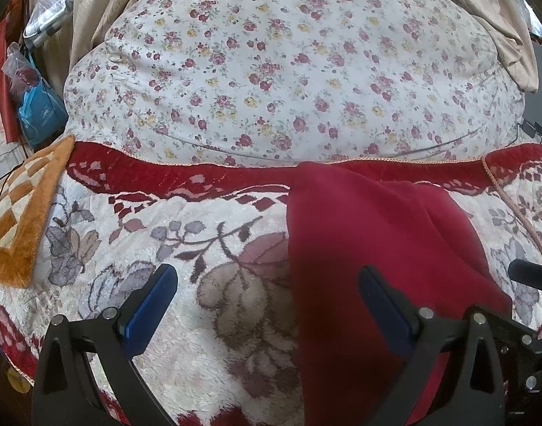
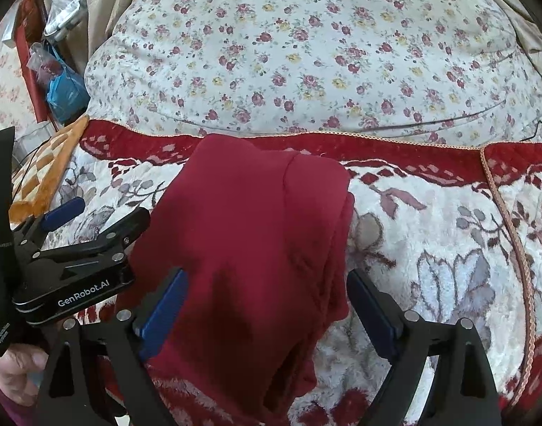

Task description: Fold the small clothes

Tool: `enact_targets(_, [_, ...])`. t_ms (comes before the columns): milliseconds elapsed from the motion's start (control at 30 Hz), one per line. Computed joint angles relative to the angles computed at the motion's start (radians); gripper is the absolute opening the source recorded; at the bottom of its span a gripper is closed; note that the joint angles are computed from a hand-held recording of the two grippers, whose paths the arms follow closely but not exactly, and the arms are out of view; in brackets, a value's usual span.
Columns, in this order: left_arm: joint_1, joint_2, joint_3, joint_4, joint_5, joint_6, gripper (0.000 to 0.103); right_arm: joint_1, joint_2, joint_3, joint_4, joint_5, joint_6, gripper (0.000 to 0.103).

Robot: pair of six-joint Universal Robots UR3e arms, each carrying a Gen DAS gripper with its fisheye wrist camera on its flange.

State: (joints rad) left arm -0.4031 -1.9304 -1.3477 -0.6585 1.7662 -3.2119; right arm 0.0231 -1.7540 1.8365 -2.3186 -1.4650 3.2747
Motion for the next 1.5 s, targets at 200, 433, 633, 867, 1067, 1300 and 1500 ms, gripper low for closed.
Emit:
enact_targets(200, [0.000,-0.005,0.010,-0.015,0.001,-0.003,0.101,0.006,0.020,-0.027,0.007,-0.008,-0.008,0.094])
enact_targets(433, [0.001,-0.016,0.019,-0.033,-0.003,-0.004,0.101,0.007,0.057,-0.063,0.002,-0.043,-0.009,0.094])
enact_targets(633, [0.007,-0.025,0.033,-0.052,-0.010,-0.004,0.101,-0.005,0.069,-0.049,-0.008,-0.036,0.002,0.094])
enact_targets(867, [0.007,-0.029,0.036,-0.053,-0.008,-0.003,0.101,-0.006,0.072,-0.044,-0.019,-0.035,-0.002,0.094])
enact_targets(1067, [0.008,-0.028,0.024,-0.042,-0.012,-0.004,0.101,-0.017,0.070,-0.042,-0.016,-0.024,0.006,0.094])
enact_targets(1300, [0.008,-0.029,0.029,-0.046,-0.009,-0.004,0.101,-0.017,0.073,-0.045,-0.009,-0.021,0.006,0.094])
enact_targets(1500, [0.016,-0.029,0.016,-0.039,-0.014,-0.009,0.101,-0.012,0.081,-0.052,-0.008,-0.029,0.007,0.094])
